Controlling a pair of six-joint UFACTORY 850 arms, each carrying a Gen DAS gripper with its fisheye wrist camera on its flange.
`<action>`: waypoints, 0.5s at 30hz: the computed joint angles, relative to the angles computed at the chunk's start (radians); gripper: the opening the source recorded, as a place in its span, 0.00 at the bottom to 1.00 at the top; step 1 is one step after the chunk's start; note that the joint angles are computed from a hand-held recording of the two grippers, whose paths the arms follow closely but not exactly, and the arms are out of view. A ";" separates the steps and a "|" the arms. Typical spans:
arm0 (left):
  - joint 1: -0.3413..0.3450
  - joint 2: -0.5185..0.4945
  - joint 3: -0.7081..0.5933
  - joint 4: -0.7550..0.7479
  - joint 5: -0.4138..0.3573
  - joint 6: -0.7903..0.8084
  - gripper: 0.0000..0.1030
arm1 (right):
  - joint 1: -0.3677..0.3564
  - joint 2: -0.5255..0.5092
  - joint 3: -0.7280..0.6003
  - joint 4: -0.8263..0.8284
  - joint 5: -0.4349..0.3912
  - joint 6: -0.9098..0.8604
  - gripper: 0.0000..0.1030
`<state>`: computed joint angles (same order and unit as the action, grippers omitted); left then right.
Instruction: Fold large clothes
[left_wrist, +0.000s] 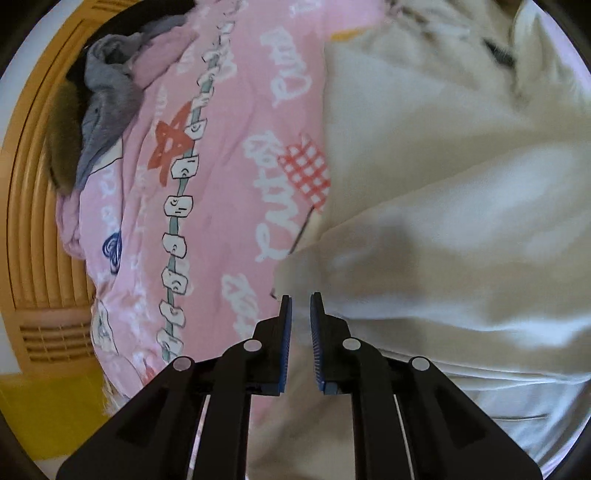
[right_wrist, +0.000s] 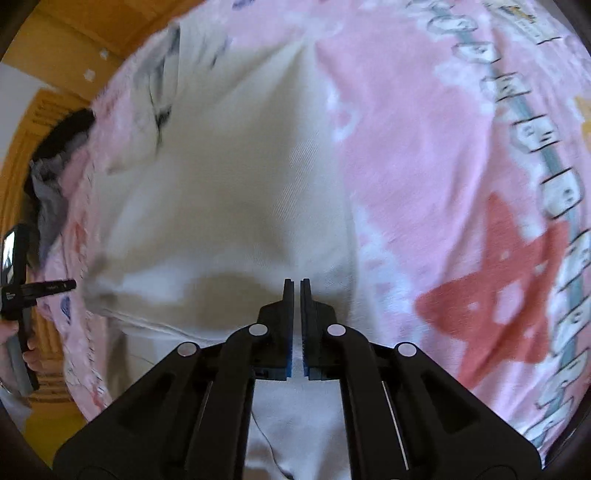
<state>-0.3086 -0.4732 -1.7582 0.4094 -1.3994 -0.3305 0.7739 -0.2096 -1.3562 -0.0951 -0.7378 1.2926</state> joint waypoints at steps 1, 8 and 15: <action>-0.012 -0.011 -0.039 -0.022 -0.013 -0.004 0.12 | -0.013 0.035 0.031 -0.019 0.027 0.032 0.14; -0.069 -0.105 -0.154 -0.121 0.030 -0.019 0.23 | -0.066 0.078 0.122 -0.033 0.107 0.056 0.46; -0.068 -0.116 -0.014 -0.083 0.130 -0.010 0.24 | -0.067 0.012 0.080 -0.226 0.070 0.227 0.46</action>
<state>-0.3761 -0.5891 -1.7721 0.3264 -1.2696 -0.3401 0.7071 -0.1975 -1.2762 -0.3209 -0.6674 1.5200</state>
